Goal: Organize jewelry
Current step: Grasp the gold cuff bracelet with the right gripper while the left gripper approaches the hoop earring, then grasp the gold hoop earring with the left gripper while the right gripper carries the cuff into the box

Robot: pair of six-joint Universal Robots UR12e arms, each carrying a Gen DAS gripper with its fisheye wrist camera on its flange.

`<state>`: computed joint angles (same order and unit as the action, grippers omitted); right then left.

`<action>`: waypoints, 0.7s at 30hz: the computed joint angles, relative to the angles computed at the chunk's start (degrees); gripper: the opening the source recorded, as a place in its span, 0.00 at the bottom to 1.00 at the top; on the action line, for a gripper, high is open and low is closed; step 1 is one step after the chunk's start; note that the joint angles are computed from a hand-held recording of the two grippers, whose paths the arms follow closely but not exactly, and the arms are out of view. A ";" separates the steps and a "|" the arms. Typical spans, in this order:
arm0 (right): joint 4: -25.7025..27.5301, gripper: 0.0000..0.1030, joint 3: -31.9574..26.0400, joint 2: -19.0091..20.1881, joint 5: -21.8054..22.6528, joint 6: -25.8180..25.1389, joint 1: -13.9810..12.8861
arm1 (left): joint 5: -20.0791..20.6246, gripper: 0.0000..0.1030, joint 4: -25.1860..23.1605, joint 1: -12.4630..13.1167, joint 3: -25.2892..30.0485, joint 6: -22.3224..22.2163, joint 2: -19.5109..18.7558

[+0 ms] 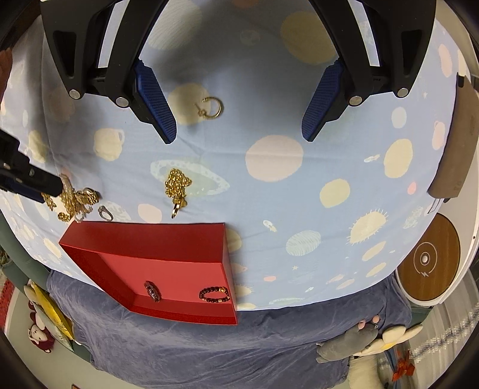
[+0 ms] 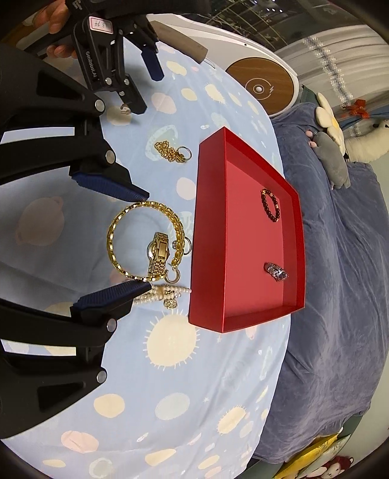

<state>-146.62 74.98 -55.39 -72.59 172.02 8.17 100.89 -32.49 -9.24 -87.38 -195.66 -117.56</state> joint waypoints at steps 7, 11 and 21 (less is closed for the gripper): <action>0.28 0.51 0.31 -0.12 -0.40 -0.65 0.40 | -1.10 0.79 2.38 0.07 -3.42 1.37 1.74; 0.42 0.51 0.47 -0.14 -0.53 -1.32 0.74 | -1.98 0.69 2.98 0.02 -3.43 1.94 1.58; 0.70 0.51 0.59 -0.12 -0.37 -1.91 0.92 | -1.46 0.44 2.91 -0.41 -2.11 2.54 0.01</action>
<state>-145.92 75.58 -55.52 -72.96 170.12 9.10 99.42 -29.58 -9.65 -89.48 -193.12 -117.55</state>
